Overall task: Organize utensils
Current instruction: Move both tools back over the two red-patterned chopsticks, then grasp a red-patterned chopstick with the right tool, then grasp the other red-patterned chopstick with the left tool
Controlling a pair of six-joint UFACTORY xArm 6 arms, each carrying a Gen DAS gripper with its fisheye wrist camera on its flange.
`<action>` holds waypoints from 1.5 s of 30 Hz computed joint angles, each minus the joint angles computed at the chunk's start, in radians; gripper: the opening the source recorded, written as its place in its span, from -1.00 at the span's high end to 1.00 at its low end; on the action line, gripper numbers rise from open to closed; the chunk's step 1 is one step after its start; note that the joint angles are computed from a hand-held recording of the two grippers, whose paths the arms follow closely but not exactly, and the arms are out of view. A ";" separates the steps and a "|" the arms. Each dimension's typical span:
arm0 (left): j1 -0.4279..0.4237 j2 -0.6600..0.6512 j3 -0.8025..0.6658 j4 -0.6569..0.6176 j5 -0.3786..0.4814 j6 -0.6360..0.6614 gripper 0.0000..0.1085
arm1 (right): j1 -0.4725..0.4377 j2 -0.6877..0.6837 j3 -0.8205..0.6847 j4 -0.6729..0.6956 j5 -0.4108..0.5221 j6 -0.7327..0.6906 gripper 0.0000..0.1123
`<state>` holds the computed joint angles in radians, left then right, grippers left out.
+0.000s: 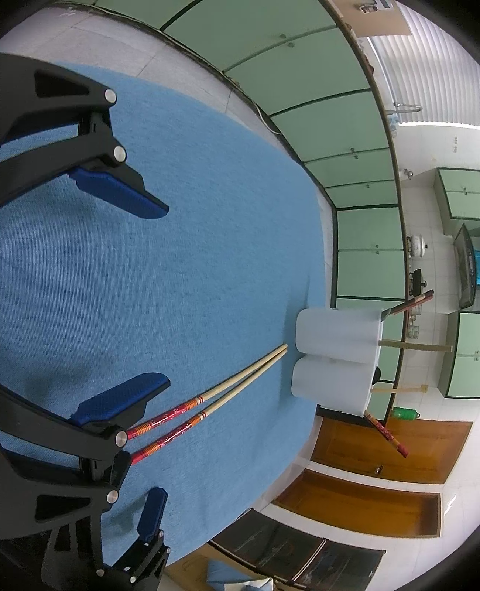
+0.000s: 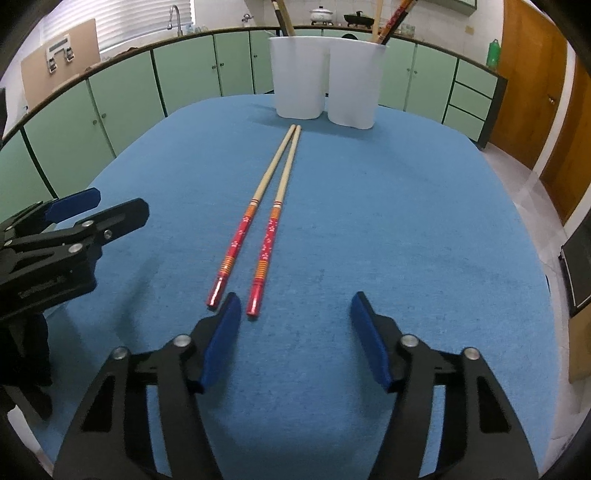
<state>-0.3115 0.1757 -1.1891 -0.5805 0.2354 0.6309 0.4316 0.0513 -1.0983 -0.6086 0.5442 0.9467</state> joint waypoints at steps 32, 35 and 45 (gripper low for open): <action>-0.058 -0.009 0.004 0.031 0.053 -0.025 -0.53 | -0.097 -0.123 0.154 0.025 -0.088 0.065 0.91; -0.071 -0.009 0.005 0.058 0.071 -0.044 -0.53 | -0.102 -0.134 0.165 0.019 -0.087 0.074 0.91; -0.082 0.011 -0.015 0.240 0.113 -0.194 -0.32 | -0.107 -0.135 0.176 0.028 -0.104 0.073 0.91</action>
<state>-0.3935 0.1868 -1.2039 -0.3409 0.3480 0.4368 0.3247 -0.0841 -0.9224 -0.5810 0.4401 1.0194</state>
